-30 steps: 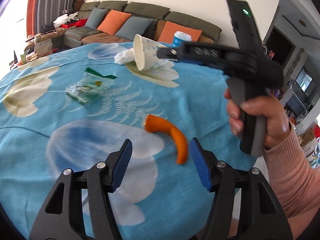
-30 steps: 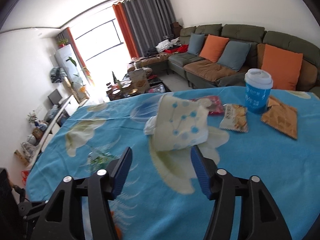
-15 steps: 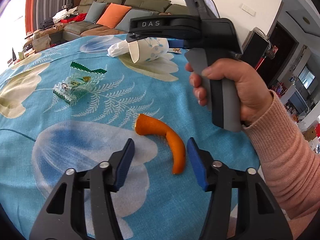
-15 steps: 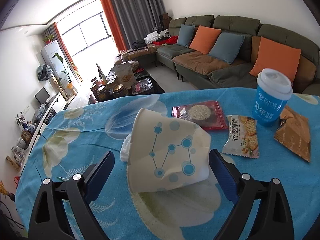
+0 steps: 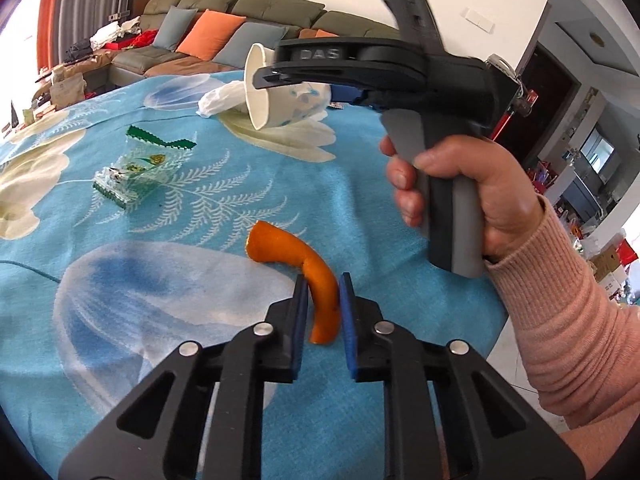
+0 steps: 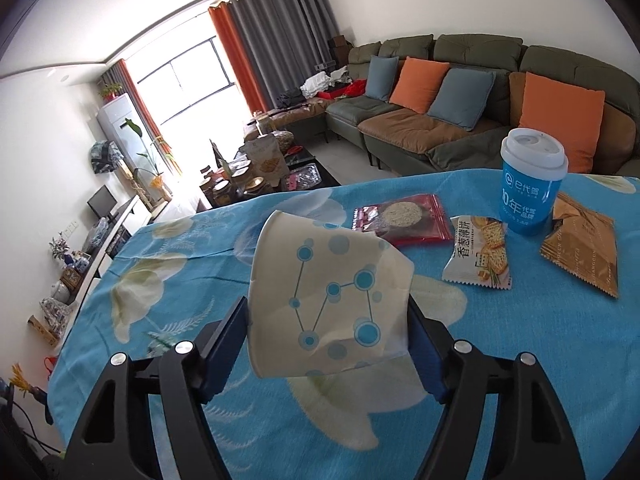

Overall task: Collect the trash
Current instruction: 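Grasp the orange peel with the left tool while the right tool grasps the white paper cup, then carry the orange peel and paper cup over the teal bin with both tools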

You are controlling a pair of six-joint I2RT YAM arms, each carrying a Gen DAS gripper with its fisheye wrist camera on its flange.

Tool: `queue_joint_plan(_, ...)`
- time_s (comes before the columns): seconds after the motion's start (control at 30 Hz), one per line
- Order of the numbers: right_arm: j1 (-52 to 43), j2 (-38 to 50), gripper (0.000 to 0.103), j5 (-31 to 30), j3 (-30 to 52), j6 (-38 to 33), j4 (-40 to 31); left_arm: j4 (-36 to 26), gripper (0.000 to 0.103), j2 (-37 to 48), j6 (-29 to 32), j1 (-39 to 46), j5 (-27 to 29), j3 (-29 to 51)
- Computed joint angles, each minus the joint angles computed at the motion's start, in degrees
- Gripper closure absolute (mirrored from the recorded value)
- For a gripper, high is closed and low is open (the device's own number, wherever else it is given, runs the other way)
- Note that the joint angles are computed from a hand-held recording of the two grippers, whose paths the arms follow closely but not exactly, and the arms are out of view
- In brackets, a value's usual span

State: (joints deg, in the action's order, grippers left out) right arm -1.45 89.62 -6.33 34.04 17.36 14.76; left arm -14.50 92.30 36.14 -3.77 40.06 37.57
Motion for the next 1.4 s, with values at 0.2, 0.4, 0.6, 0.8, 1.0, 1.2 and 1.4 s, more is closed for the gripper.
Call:
queue_joint_plan(0.2, 2.22, -7.75, 0.031, -1.47, -5.63, 0.49, 1.13, -1.57, 0.089, -1.61, 2.69, 2.60, 1.06, -0.72)
queue_joint_plan(0.4, 5.57, -12.78, 0.031, -2.62, -9.03, 0.95, 1.11, -3.41, 0.090, -3.03, 5.06, 7.22, 2.08, -0.25)
queue_joint_plan(0.6, 10.03, -13.96, 0.031, -2.42, -10.84, 3.30, 2.87, -5.36, 0.090, -3.91, 7.32, 13.31, 2.51, 0.77)
queue_joint_plan(0.8, 14.84, -12.53, 0.031, -1.12, -10.65, 4.70, 4.35, -7.31, 0.090, -3.17, 9.17, 18.89, 3.15, 2.89)
queue_joint_plan(1.0, 19.68, -10.09, 0.031, 1.67, -9.43, 4.75, 5.19, -8.83, 0.089, -3.40, 11.08, 24.15, 3.45, 3.67)
queue_joint_plan(1.2, 23.36, -6.90, 0.031, 2.60, -7.57, 5.87, 6.20, -10.47, 0.089, -2.35, 12.42, 28.63, 4.34, 5.28)
queue_joint_plan(1.4, 26.42, -3.76, 0.031, 3.14, -5.31, 6.48, 6.88, -12.42, 0.090, -1.23, 14.08, 32.89, 5.31, 7.20)
